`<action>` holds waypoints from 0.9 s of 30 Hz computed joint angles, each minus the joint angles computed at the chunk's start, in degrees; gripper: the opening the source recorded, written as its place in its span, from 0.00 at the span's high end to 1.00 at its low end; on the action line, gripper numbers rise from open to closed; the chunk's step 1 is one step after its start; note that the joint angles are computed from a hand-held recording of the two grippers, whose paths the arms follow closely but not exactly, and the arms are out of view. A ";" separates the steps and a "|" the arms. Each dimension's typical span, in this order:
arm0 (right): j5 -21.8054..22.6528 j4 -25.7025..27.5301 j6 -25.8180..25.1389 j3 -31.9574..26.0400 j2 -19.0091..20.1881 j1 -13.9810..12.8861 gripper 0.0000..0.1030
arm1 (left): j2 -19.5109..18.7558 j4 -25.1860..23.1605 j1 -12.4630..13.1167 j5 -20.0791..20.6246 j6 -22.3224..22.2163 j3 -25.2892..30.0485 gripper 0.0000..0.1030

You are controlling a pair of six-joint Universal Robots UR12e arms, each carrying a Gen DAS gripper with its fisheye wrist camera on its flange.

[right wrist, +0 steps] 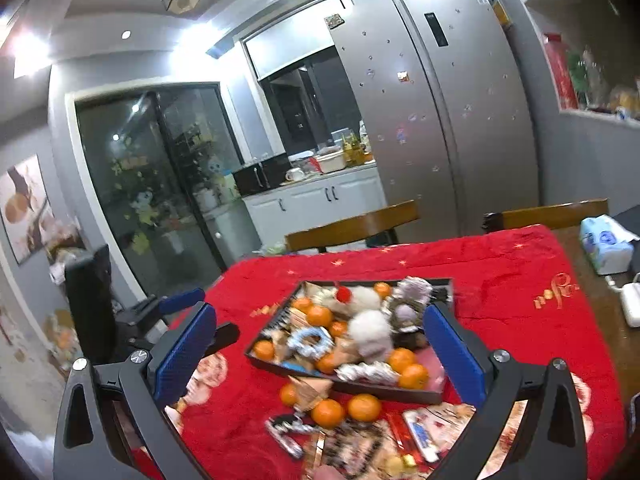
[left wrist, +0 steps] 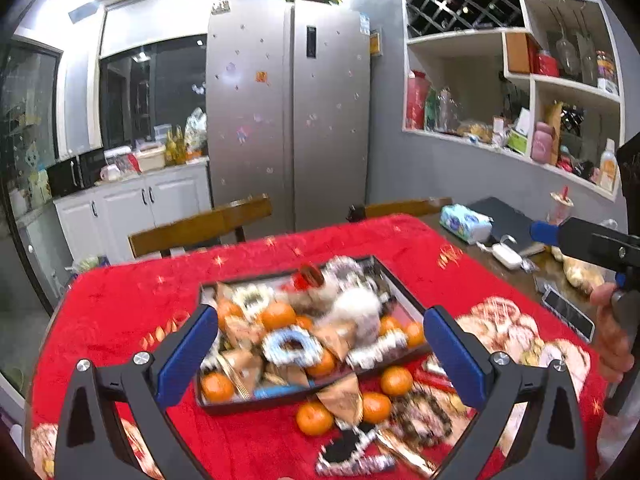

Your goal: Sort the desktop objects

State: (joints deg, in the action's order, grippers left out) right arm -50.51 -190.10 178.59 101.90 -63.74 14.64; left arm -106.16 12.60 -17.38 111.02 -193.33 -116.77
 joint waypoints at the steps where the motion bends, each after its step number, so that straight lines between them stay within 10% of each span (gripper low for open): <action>1: -0.03 0.38 -0.90 0.65 -0.25 -0.11 0.00 | -0.04 -0.39 -0.07 -0.42 -0.83 -0.41 0.00; 9: -1.99 -6.65 1.20 3.65 1.99 -0.62 0.00 | -2.28 0.54 0.31 -4.44 -3.30 -2.92 0.00; 23: -6.80 3.21 -2.97 2.58 3.19 -0.67 0.00 | -5.56 -5.61 2.77 -12.67 -3.64 -3.02 0.00; 27: -12.55 9.55 -6.17 1.06 3.87 0.61 0.21 | -6.21 -7.03 2.93 -11.90 -2.96 -2.66 0.00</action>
State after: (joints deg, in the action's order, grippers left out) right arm -63.07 -180.56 172.42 102.96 -59.87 15.25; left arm -112.37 5.57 -14.45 99.12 -196.29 -119.43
